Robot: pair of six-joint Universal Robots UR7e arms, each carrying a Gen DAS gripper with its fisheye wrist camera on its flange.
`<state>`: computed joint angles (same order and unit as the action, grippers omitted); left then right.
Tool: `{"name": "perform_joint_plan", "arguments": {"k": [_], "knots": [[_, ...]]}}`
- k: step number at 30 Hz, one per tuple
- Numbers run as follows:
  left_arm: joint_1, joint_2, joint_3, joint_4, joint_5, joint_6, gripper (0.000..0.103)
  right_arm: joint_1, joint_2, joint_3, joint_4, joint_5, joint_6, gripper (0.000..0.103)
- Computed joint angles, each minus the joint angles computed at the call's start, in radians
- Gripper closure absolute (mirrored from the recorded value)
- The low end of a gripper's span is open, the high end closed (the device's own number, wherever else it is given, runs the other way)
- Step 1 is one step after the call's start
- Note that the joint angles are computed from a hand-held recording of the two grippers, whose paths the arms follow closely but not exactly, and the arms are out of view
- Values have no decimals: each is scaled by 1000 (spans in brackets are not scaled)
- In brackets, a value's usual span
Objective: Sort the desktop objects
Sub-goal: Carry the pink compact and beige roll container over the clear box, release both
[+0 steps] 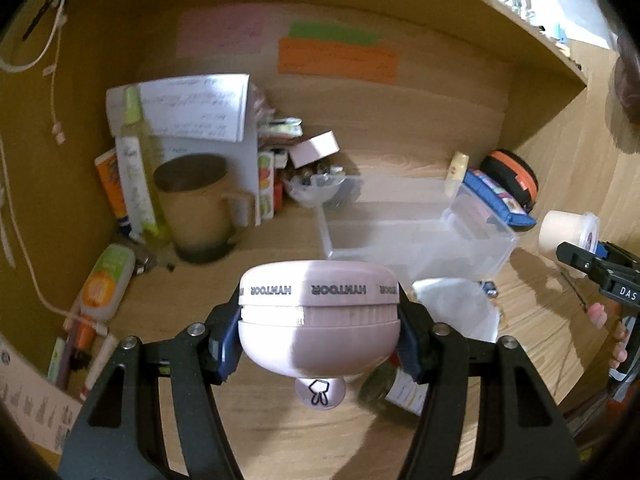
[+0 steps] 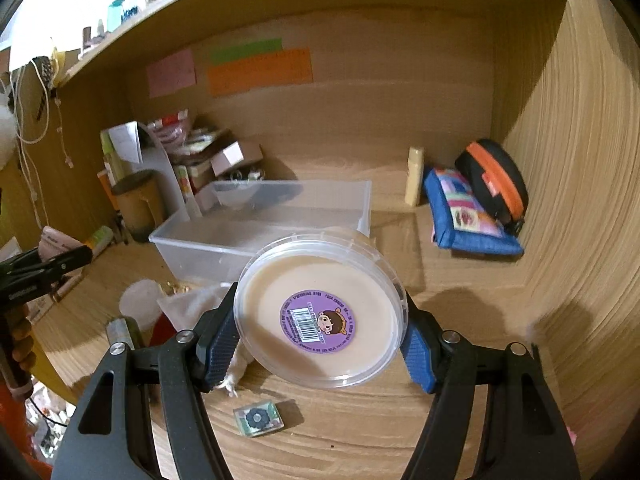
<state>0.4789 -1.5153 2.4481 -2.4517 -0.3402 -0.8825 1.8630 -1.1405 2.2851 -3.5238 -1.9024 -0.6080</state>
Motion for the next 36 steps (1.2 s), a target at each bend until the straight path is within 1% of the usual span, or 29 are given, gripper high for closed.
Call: {"name": "perform_joint_plan", "arguments": {"k": [5, 8, 13, 18, 27, 30, 36], "knots": [[14, 51, -33, -135, -5, 151, 41, 11, -11, -14, 1, 17, -8, 36], [34, 87, -62, -229, -21, 261, 41, 14, -13, -32, 16, 28, -16, 36], [75, 149, -114, -344, -43, 396, 41, 9, 10, -78, 42, 46, -23, 36], [121, 210, -174, -452, -87, 532, 41, 3, 42, -136, 81, 61, -32, 36], [201, 294, -278, -531, -163, 676, 41, 1, 99, -242, 171, 84, -49, 36], [226, 313, -304, -531, -184, 696, 41, 0, 117, -273, 200, 88, -46, 36], [282, 345, -364, -501, -237, 717, 41, 2, 163, -332, 239, 72, -58, 36]]}}
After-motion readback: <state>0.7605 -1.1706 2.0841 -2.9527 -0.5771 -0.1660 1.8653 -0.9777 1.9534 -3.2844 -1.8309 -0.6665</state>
